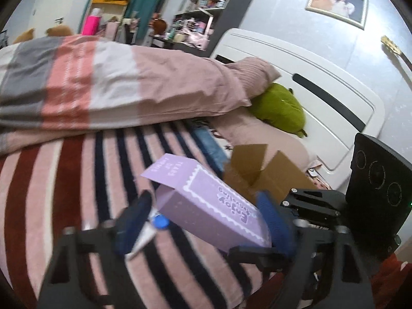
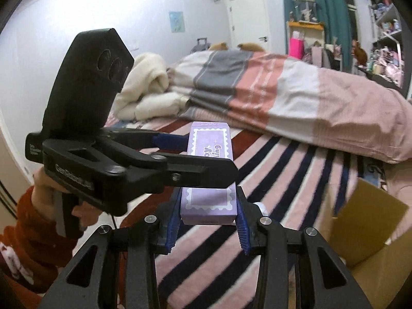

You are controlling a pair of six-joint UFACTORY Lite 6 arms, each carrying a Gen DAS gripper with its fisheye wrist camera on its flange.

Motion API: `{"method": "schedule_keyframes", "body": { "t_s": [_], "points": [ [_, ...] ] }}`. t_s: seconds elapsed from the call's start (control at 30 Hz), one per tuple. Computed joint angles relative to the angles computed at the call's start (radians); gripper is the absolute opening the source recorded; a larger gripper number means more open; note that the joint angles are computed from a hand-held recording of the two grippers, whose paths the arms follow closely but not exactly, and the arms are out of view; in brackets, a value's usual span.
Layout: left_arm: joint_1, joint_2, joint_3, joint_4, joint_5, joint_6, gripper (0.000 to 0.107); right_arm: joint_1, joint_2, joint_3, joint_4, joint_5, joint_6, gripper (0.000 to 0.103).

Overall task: Organize rigid objects
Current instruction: 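Return the right gripper and grasp the lilac box, lifting it, then lower the lilac box into the cardboard box and open the right gripper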

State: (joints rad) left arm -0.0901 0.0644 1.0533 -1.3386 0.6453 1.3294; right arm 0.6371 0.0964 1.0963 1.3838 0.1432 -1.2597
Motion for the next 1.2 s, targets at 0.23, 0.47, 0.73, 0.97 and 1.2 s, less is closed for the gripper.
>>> {"method": "schedule_keyframes", "body": {
  "t_s": [0.23, 0.47, 0.73, 0.97, 1.2],
  "points": [
    [-0.226, 0.189, 0.272, 0.094, -0.068, -0.196, 0.058, -0.224, -0.212, -0.201, 0.055, 0.104, -0.078, 0.033],
    [-0.411, 0.473, 0.645, 0.335, -0.078, -0.485, 0.058, -0.460, -0.274, -0.253, -0.209, 0.243, 0.120, 0.033],
    [-0.489, 0.636, 0.854, 0.558, -0.058, -0.697, 0.078, -0.489, -0.231, -0.245, -0.516, 0.225, 0.377, 0.042],
    [-0.434, 0.406, 0.586, 0.516, -0.157, -0.597, 0.087, -0.434, -0.259, -0.265, -0.439, 0.189, 0.315, 0.061],
    [-0.227, 0.085, 0.242, 0.369, -0.196, -0.373, 0.087, -0.226, -0.201, -0.158, -0.421, 0.127, 0.355, 0.062]
  ]
}}
